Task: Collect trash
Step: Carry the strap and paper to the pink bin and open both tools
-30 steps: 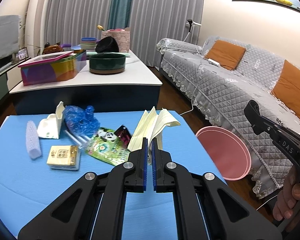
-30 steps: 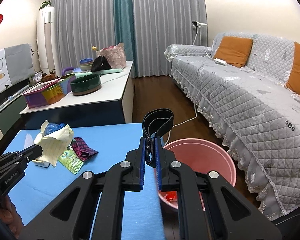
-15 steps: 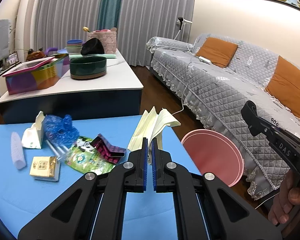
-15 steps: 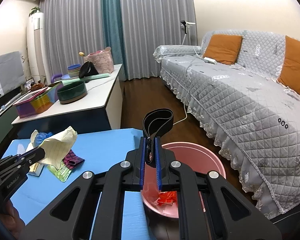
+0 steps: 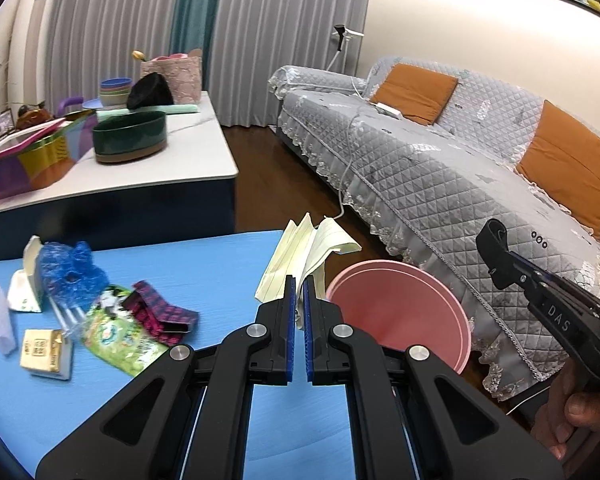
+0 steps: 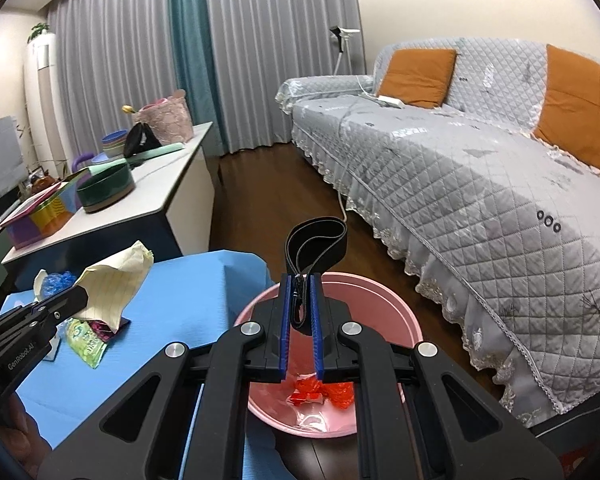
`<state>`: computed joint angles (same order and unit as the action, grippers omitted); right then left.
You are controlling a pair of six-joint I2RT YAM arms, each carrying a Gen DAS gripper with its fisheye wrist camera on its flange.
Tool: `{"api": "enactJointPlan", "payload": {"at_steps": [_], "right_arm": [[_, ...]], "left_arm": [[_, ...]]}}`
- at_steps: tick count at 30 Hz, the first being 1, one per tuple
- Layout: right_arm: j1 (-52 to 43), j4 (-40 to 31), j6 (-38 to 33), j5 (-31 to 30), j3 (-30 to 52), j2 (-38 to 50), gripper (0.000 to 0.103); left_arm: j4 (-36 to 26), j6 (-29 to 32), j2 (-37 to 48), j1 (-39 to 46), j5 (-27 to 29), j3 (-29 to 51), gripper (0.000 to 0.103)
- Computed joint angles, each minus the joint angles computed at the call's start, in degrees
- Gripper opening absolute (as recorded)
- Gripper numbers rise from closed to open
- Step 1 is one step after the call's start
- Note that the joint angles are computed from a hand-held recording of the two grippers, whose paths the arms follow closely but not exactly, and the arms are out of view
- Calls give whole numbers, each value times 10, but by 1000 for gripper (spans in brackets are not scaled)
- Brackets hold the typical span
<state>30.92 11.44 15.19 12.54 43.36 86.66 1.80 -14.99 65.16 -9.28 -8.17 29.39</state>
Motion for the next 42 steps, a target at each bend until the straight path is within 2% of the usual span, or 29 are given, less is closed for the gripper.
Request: {"api": "enactJointPlan", "payload": {"at_steps": [18,35,38,39,41,42], "right_arm": [[-52,1,4,-20,12,36,9],[-75,5,13,-31,21,49,10],[-78,-1,14,-30,25,51,16],[-78,-6,16,-21,28,53,27],[-81,-12,20,-19,32,55,48],[-83,-12,24,-17,31,55,54]], "left_arm": [[62,1,178,-84,-9,104,4],[69,4,235,-83,0,144,4],[63,7,243,-82,12,155,4],[59,7,247,-81,17,160,6],[50,2,252,-82,11,165,22],[49,-2,248,-78,11,162,37]]}}
